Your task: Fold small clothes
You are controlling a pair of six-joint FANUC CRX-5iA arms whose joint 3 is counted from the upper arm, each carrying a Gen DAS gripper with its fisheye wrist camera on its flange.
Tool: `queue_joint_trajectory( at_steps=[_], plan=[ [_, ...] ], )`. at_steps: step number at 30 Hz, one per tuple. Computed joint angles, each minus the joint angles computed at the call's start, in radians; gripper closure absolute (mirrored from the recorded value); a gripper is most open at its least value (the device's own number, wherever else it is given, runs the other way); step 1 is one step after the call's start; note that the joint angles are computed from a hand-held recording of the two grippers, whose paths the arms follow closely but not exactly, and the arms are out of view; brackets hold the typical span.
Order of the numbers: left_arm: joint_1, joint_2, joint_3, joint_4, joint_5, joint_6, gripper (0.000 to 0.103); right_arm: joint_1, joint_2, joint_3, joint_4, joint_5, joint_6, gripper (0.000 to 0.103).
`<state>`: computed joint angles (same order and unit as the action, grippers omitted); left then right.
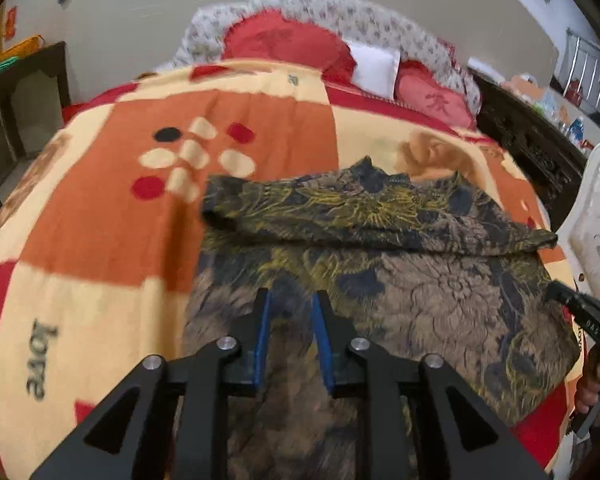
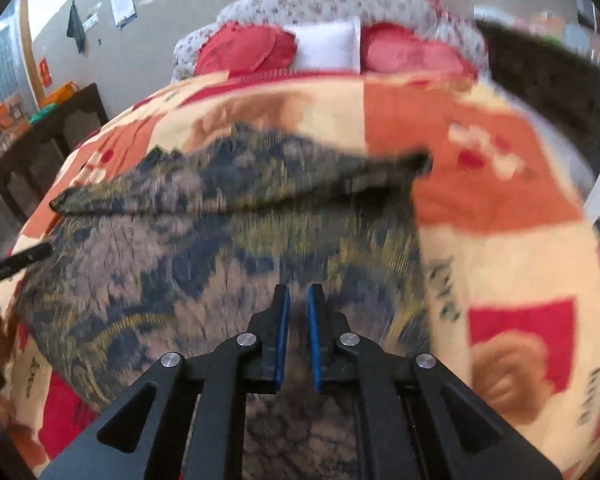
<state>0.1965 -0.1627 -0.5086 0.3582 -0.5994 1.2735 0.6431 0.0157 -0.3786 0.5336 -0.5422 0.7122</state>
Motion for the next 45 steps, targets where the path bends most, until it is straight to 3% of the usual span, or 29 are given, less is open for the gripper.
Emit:
queue_joint_trajectory(
  at_steps=[2,6,8,9,12,15,20,24,28,33,42,45],
  plan=[
    [-0.012,0.07,0.078,-0.069,-0.048,0.087,0.081,-0.006,0.056,0.097,-0.082,-0.067,0.078,0.094],
    [-0.026,0.116,0.119,-0.113,-0.043,0.154,0.081,-0.022,0.146,0.209,-0.122,-0.128,0.113,0.094],
    [-0.04,0.132,0.128,-0.162,-0.038,0.185,0.081,-0.028,0.204,0.277,-0.174,-0.204,0.176,0.093],
    [-0.05,0.125,0.126,-0.193,-0.025,0.206,0.081,-0.033,0.221,0.284,-0.196,-0.202,0.192,0.093],
    [-0.075,0.133,0.157,-0.282,-0.044,0.272,0.081,-0.024,0.189,0.181,-0.074,-0.094,0.112,0.093],
    [-0.096,0.148,0.197,-0.353,-0.081,0.344,0.081,-0.021,0.175,0.143,-0.026,-0.068,0.075,0.092],
    [-0.139,0.181,0.279,-0.459,-0.171,0.457,0.081,-0.033,0.234,0.329,-0.21,-0.268,0.219,0.092],
    [-0.142,0.207,0.324,-0.459,-0.221,0.473,0.079,-0.043,0.287,0.415,-0.23,-0.323,0.235,0.092],
    [-0.14,0.227,0.349,-0.449,-0.224,0.475,0.077,-0.047,0.318,0.435,-0.195,-0.302,0.204,0.091],
    [-0.134,0.245,0.37,-0.434,-0.214,0.467,0.076,-0.063,0.302,0.403,-0.161,-0.201,0.114,0.091],
    [-0.107,0.365,0.507,-0.425,-0.208,0.416,0.074,-0.085,0.385,0.489,-0.097,-0.163,0.163,0.091],
    [-0.101,0.405,0.569,-0.472,-0.228,0.441,0.074,-0.094,0.411,0.513,-0.037,-0.153,0.153,0.091]
  ],
)
